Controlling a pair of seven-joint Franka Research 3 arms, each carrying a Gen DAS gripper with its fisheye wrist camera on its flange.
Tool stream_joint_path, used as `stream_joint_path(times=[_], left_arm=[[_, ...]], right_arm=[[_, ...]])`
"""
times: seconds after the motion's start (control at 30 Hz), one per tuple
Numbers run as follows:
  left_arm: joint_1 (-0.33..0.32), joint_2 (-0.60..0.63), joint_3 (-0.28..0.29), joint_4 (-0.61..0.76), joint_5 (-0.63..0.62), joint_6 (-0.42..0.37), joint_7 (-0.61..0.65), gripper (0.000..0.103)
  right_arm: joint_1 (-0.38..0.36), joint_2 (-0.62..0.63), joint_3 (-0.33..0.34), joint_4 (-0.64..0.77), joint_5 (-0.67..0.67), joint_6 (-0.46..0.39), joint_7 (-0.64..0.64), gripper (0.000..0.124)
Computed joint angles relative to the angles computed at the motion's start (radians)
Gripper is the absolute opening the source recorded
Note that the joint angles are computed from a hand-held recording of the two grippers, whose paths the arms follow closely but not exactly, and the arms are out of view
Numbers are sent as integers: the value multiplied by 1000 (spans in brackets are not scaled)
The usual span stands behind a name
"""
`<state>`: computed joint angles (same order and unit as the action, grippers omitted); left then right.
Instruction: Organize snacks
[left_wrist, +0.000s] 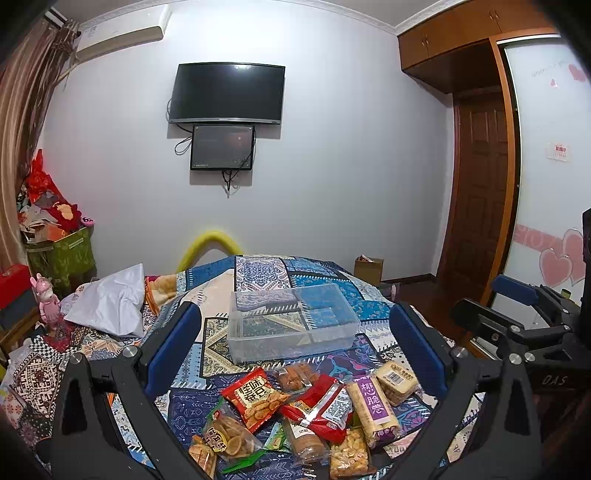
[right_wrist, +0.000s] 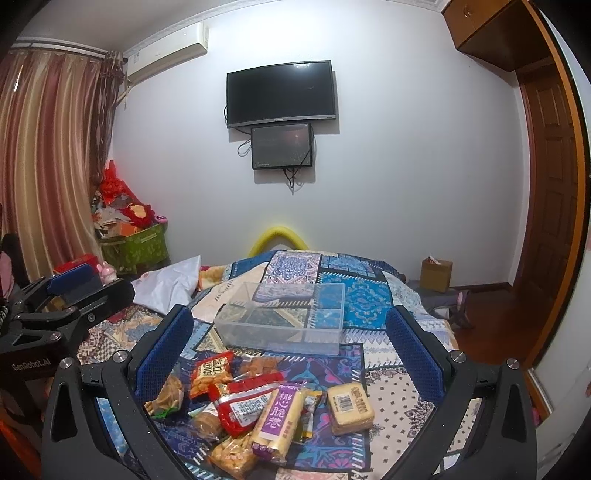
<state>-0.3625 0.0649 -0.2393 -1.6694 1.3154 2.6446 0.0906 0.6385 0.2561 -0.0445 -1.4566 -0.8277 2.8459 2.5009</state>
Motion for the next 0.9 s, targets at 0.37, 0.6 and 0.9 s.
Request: stream_joint_path(times=[0.37,0.6,0.9], left_arm=[[-2,-4,-1,-5,4,2,-2,103],[-4,0,-3,0,8,-2,-3,103],[-5,-1,-2,0,10,-3,-5,103]], right_arm=[[1,-8,-6,-11,-31,19,42,103],[-1,-9,-4,-13,-33,25,49,103],[-1,-7,-4,-13,-33,28,51,103]])
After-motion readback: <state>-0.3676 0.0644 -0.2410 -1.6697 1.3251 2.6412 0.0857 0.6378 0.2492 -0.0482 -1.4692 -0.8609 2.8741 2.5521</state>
